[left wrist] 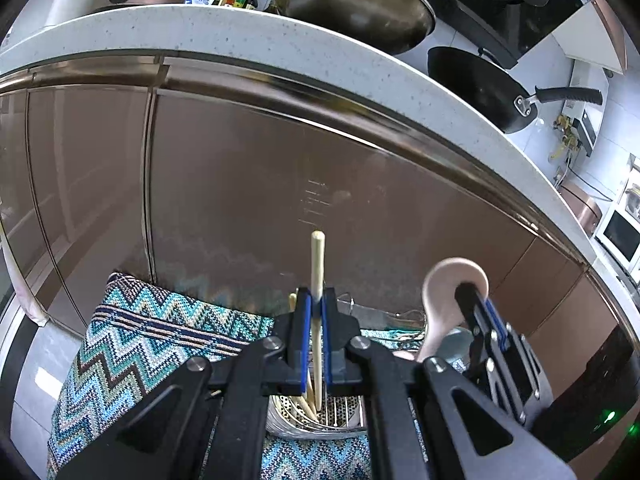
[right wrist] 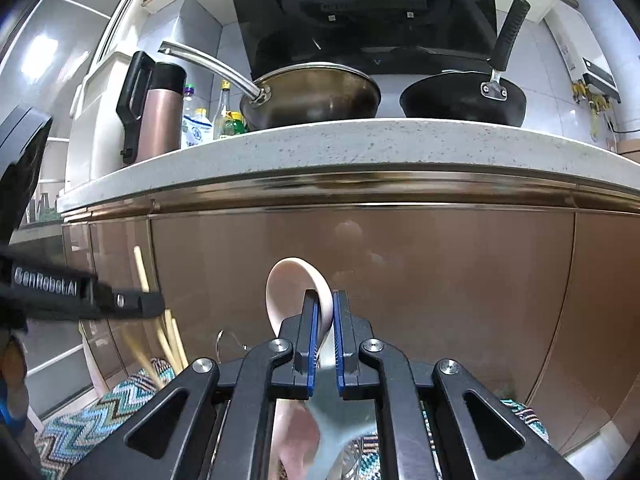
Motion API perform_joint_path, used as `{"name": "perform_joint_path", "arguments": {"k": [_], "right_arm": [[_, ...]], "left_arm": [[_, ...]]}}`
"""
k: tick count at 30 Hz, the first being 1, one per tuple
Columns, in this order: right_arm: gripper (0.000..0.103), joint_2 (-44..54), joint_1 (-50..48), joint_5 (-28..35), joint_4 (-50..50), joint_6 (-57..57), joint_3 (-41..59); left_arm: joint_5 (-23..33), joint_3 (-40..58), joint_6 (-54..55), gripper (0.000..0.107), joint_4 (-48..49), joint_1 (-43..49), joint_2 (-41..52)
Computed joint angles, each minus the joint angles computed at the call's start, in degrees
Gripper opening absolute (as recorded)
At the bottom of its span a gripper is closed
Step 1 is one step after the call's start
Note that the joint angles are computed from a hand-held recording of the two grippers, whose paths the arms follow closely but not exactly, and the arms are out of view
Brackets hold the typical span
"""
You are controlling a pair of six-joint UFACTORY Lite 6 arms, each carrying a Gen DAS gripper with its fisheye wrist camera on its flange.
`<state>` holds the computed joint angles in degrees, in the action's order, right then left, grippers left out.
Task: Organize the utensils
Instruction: 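Lower the chopstick into the utensil cup with the left tool while the right tool inserts the white spoon, then open both tools and withdraw them from the utensil cup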
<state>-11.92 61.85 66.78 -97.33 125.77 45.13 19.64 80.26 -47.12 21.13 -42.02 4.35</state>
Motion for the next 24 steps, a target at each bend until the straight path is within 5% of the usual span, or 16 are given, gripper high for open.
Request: {"name": "perform_joint_path", "arguments": {"k": [7, 24], "right_arm": [[0.007, 3.32, -0.8, -1.27, -2.53, 3.38, 1.7], [0.01, -1.5, 7.81, 6.37, 5.03, -4.61, -4.88]], "left_arm": [[-0.61, -0.76, 1.01, 0.004, -1.31, 0.21, 0.21], [-1.01, -3.16, 2.44, 0.004, -4.03, 0.06, -0.69]]}}
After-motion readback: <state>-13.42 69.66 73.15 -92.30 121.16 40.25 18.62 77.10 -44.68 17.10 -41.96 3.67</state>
